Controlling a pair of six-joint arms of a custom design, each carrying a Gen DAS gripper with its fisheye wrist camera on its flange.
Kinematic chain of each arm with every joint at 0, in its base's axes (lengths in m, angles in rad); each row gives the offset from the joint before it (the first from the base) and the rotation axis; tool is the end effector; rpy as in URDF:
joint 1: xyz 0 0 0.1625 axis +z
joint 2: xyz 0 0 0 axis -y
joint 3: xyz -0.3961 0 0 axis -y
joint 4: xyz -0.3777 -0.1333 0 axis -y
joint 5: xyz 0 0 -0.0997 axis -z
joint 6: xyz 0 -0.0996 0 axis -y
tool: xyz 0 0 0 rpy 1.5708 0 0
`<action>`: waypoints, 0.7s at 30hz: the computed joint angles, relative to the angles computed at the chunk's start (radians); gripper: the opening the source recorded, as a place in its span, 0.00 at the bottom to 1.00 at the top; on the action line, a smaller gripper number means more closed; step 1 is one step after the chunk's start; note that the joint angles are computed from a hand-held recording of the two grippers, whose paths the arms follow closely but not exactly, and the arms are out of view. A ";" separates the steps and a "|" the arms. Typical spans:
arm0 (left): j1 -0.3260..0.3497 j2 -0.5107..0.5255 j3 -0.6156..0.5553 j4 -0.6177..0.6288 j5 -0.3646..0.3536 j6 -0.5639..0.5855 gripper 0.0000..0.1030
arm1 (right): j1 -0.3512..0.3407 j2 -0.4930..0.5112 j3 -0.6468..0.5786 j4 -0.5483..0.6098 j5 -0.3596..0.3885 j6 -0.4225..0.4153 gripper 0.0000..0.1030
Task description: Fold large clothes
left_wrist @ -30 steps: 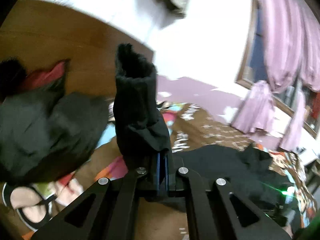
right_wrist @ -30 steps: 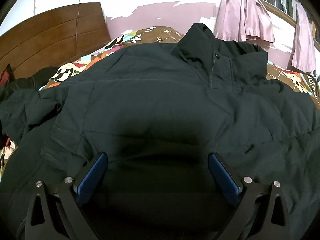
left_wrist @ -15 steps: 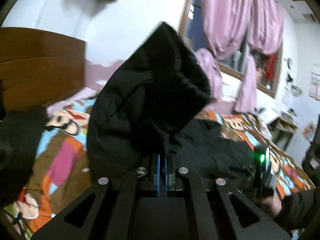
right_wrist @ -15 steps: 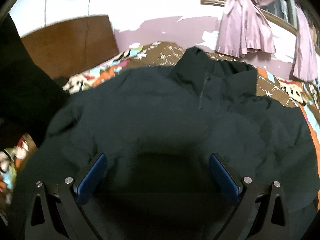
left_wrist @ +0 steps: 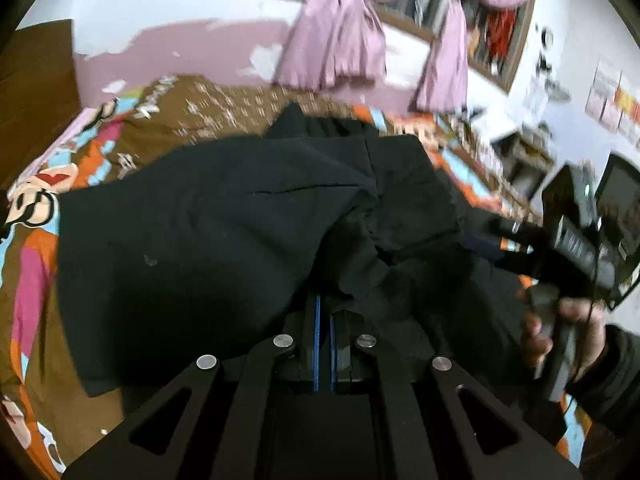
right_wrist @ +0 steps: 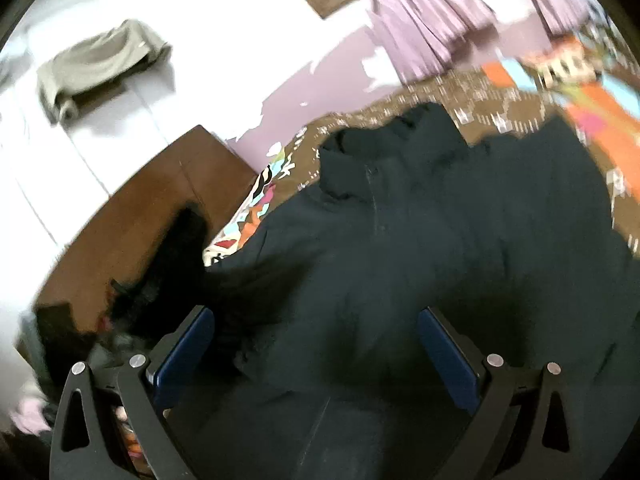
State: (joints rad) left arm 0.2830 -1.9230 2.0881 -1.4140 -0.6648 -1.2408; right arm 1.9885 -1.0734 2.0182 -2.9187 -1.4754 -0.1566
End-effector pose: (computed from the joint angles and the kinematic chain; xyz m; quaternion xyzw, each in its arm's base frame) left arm -0.2396 -0.2901 0.3824 0.0910 0.8856 -0.3684 0.2677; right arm 0.3499 -0.4365 0.1524 -0.2863 0.9359 -0.1922 0.0723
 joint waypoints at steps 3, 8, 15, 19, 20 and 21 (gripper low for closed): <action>0.063 0.048 0.015 -0.069 -0.050 0.069 0.01 | -0.050 0.001 -0.003 0.051 0.060 0.061 0.97; 0.102 0.087 0.073 -0.154 -0.108 0.152 0.01 | -0.086 0.015 -0.025 0.136 0.092 0.072 0.74; 0.103 0.132 0.098 -0.197 -0.115 0.196 0.01 | -0.070 0.034 -0.064 0.245 0.024 0.050 0.42; 0.122 0.147 0.097 -0.224 -0.114 0.214 0.01 | -0.079 0.026 -0.060 0.233 -0.004 0.063 0.10; 0.123 0.145 0.102 -0.235 -0.110 0.216 0.01 | -0.088 0.021 -0.059 0.236 0.016 0.065 0.08; 0.118 0.146 0.103 -0.238 -0.107 0.209 0.01 | -0.094 0.014 -0.052 0.231 0.024 0.061 0.08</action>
State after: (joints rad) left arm 0.4011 -1.7771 2.1914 -1.6521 -0.7717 -1.0316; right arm 1.8946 -1.0598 1.9658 -2.6876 -1.4516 -0.0961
